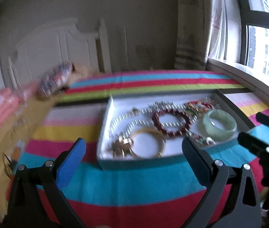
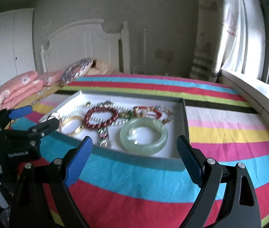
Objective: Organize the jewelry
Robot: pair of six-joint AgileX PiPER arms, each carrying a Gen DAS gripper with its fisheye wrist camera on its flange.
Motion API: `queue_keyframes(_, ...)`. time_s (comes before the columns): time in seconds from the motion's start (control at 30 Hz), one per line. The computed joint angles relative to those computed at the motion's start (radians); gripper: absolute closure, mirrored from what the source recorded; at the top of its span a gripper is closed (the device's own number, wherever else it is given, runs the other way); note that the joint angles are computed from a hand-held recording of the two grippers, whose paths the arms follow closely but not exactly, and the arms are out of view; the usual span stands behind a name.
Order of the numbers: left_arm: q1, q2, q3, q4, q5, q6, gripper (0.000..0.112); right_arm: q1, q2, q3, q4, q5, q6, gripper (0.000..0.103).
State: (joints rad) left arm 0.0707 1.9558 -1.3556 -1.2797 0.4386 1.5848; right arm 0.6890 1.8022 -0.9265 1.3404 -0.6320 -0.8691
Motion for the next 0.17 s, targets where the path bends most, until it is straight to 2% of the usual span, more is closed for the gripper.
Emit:
queue_keyframes(0.07,0.011,-0.003,-0.009,0.111,0.034,-0.099,0.012,0.008,-0.020,0.001,0.056,0.039,-0.083,0.017)
queue_keyframes(0.17,0.009,-0.017,0.009,0.208,0.015,-0.171,0.012,0.032,-0.016,-0.039,0.280,0.094,-0.342,0.017)
